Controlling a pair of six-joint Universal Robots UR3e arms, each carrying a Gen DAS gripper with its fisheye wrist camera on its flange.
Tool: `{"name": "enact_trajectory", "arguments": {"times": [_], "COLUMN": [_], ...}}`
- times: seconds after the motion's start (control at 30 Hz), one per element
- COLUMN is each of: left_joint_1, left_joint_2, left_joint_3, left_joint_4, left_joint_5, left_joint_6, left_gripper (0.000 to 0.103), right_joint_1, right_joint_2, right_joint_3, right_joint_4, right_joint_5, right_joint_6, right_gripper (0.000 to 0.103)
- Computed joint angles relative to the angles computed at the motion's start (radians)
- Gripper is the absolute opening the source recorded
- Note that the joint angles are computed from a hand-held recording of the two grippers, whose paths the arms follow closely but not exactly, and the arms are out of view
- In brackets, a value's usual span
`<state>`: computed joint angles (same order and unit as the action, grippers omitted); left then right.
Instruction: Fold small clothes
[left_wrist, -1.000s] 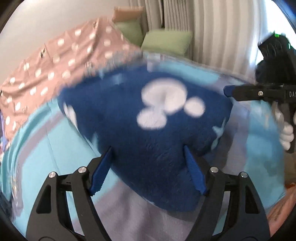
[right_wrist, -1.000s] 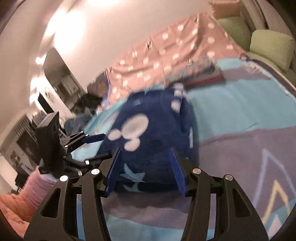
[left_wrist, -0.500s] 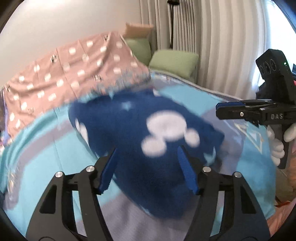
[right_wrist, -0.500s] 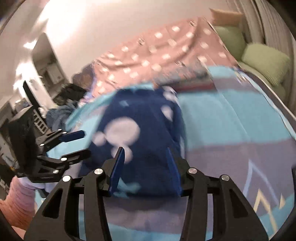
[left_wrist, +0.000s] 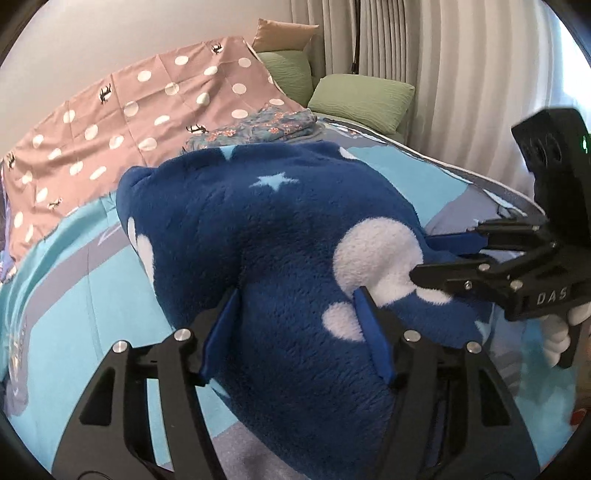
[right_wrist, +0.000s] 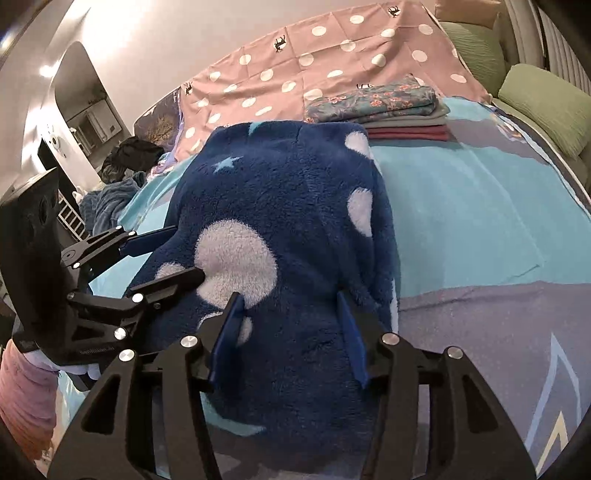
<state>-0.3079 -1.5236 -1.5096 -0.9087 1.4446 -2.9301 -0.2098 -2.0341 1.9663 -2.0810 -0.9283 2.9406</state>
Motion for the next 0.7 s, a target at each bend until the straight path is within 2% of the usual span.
{"name": "enact_trajectory", "arguments": {"times": [0.1, 0.17, 0.27, 0.37, 0.4, 0.57, 0.7], "left_joint_1": [-0.035, -0.040, -0.012, 0.000, 0.005, 0.050, 0.090], "left_joint_2": [-0.007, -0.013, -0.011, -0.072, -0.094, -0.183, -0.230], "left_joint_3": [0.043, 0.086, 0.135, 0.233, 0.261, 0.349, 0.362], "left_joint_4": [-0.032, -0.066, -0.055, -0.062, -0.068, -0.077, -0.061], "left_joint_5": [0.052, 0.052, 0.014, 0.027, 0.033, 0.016, -0.015], "left_joint_6": [-0.015, -0.015, -0.012, 0.013, 0.018, 0.024, 0.031], "left_gripper": [0.064, 0.067, 0.071, 0.072, 0.072, 0.072, 0.072], "right_joint_1": [-0.009, -0.019, -0.016, 0.001, 0.001, 0.058, 0.098], "right_joint_2": [-0.026, -0.028, 0.005, 0.029, 0.037, 0.181, 0.304], "right_joint_3": [0.045, 0.030, -0.062, -0.158, -0.193, -0.335, -0.372], "right_joint_4": [-0.029, 0.005, 0.092, 0.123, 0.111, 0.024, -0.044], "right_joint_5": [0.010, 0.018, 0.008, -0.003, 0.016, -0.019, -0.048], "right_joint_6": [0.004, -0.007, 0.018, 0.043, 0.038, 0.068, 0.109], "right_gripper": [0.052, 0.053, 0.054, 0.053, 0.053, 0.053, 0.053]}}
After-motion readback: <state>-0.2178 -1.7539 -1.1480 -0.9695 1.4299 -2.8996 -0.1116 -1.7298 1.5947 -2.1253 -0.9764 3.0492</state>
